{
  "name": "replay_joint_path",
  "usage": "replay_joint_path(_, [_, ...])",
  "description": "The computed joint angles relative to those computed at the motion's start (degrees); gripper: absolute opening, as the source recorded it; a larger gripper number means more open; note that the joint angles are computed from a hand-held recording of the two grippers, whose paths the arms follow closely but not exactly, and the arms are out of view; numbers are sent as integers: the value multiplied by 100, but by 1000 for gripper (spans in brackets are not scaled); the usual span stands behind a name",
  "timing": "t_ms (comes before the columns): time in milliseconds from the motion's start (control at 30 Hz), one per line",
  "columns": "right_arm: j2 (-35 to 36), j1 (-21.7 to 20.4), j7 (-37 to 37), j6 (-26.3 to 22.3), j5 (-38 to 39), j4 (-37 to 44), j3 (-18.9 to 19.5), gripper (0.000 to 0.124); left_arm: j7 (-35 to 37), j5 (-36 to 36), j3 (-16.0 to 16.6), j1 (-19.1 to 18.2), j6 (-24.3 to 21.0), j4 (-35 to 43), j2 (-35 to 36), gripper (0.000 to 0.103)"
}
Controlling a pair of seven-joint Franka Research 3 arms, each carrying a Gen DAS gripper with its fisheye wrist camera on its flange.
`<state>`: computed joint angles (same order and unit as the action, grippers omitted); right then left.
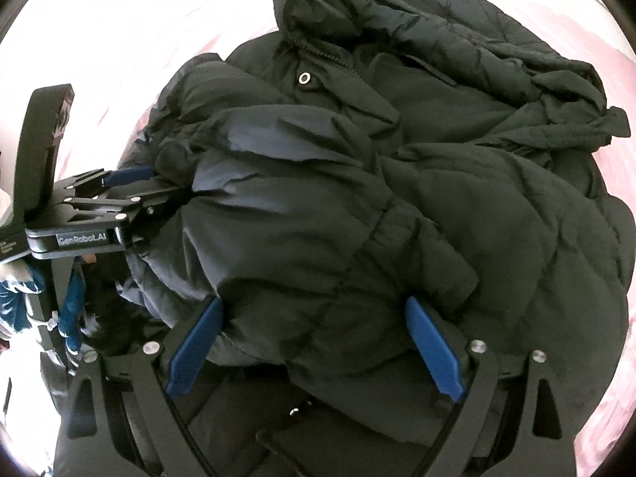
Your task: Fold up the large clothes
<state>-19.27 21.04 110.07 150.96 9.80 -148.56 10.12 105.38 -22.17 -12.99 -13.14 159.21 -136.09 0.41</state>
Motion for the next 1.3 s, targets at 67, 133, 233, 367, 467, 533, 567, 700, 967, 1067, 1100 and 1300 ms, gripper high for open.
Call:
replay_joint_path(67, [-95,27,-58,-47,93,-28,-63,93,-111,72,17,13,-170,34,-70,86])
replay_joint_path(133, [-264,50,-156,-89,227,-89,-142,93,-155,-12,39,3,-268,25,-177,86])
replay_joint_path(233, [-660,-59,-168,-205,254,-240,-173,93,-238,-34,96,-65,-269,-129,-498,86])
replay_joint_path(367, [-1323,-356,-36,-384,295,-557,-257,93,-212,-132,291,-194,-414,-227,-838,91])
replay_joint_path(467, [-1804,-714,138,-592,223,-761,-319,93,-253,-139,412,-234,-560,-185,-938,92])
replay_joint_path(533, [-2095,-992,219,-772,107,-883,-352,93,-314,-131,454,-233,-633,-76,-912,93])
replay_joint_path(567, [-2170,-1139,251,-866,26,-894,-357,93,-324,-146,469,-232,-670,1,-879,94])
replay_joint_path(700, [-2352,-1637,313,-1169,-279,-950,-413,93,-438,-114,436,-175,-774,369,-645,96])
replay_joint_path(967, [-2123,-2406,138,-953,-401,-810,-832,93,-637,-50,285,182,-1168,1590,193,96])
replay_joint_path(1067, [-1745,-2607,-27,-698,-379,-520,-1001,93,-772,253,167,303,-1229,2239,647,96])
replay_joint_path(1100, [-1582,-2645,-92,-594,-367,-396,-1038,93,-784,302,117,343,-1263,2496,821,96])
replay_joint_path(1300, [-315,-2405,-699,113,483,581,-1560,93,-863,149,-284,599,-1722,4376,2126,96])
